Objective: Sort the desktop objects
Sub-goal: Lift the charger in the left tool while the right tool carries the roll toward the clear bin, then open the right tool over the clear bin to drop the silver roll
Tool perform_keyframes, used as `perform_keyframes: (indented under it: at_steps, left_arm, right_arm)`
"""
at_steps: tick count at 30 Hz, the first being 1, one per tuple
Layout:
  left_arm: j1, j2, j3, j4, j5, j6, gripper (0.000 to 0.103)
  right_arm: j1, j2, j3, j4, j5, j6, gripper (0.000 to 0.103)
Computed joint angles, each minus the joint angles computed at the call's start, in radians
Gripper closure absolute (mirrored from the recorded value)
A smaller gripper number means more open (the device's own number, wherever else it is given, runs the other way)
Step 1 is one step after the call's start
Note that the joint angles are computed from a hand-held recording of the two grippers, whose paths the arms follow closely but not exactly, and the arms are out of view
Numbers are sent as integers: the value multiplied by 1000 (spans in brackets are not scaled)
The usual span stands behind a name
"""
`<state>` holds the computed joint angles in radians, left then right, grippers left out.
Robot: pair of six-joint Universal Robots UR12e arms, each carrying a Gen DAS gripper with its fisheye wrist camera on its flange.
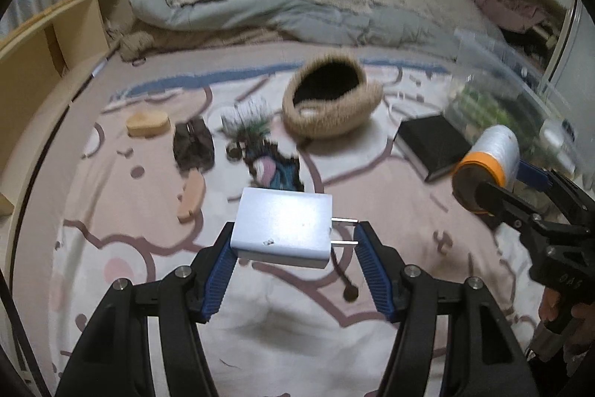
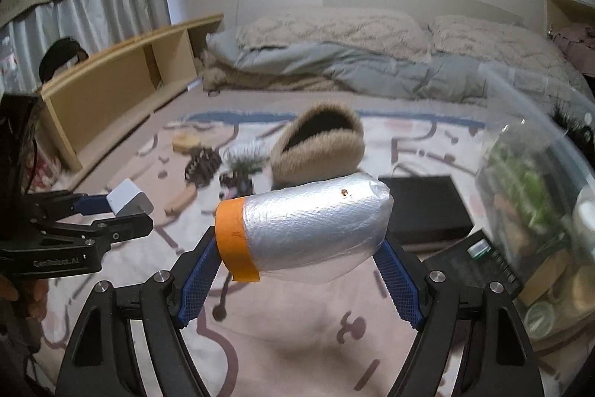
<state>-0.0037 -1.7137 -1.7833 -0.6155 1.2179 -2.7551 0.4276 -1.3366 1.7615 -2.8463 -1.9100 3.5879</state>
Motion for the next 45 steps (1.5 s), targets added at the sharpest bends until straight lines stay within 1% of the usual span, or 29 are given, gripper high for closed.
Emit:
perform_keyframes:
  at_steps: [5,9,13,16,18,22,26,29,31,33,35,40,45]
  left_arm:
    - [7,7,11,39,-42,-33,40]
    - [4,12,14,65,-55,-48,40]
    - [-1,13,19,66,-78,-48,40]
    - [-7,11,23,66,-85,-48,40]
    - [-12,10,24,71,-87,-49,40]
    - [-22,8,29,83,-94,-59,40]
    - [-35,4,36,86,-103,-66,40]
    - [-47,0,39,90,-106,-60,40]
    - [-55,-4,41,99,-109,-63,40]
    - [-62,-9,46,104,-112,-67,40]
    - [-72,-16,52,103,-109,-67,40]
    - [-94,-42,74,101,-111,-69,40]
    - [-110,-60,87,107,-99,-52,40]
  right_arm:
    - [-10,-30,-9,-19,-32,-14,22]
    - [-26,-59,-9,-23,-43,-29,22]
    - [-41,-90,-16,-3,-96,-70,22]
    - [-53,-116,-16,-13,-158,-97,22]
    - [-62,-131,-10,-29,-187,-96,22]
    - [-91,-156,-1,-52,-222,-73,22]
    - [-125,-169,-11,-24,-270,-58,22]
    - [-158,-174,-21,17,-285,-41,22]
    - [-181,-175,-30,55,-278,-30,22]
    - [-207,-172,-43,102,-254,-21,22]
    - [-238,-164,-61,155,-211,-22,22]
    - [-296,-134,-94,238,-120,-38,22]
    - [-335,-103,-125,338,-76,-58,22]
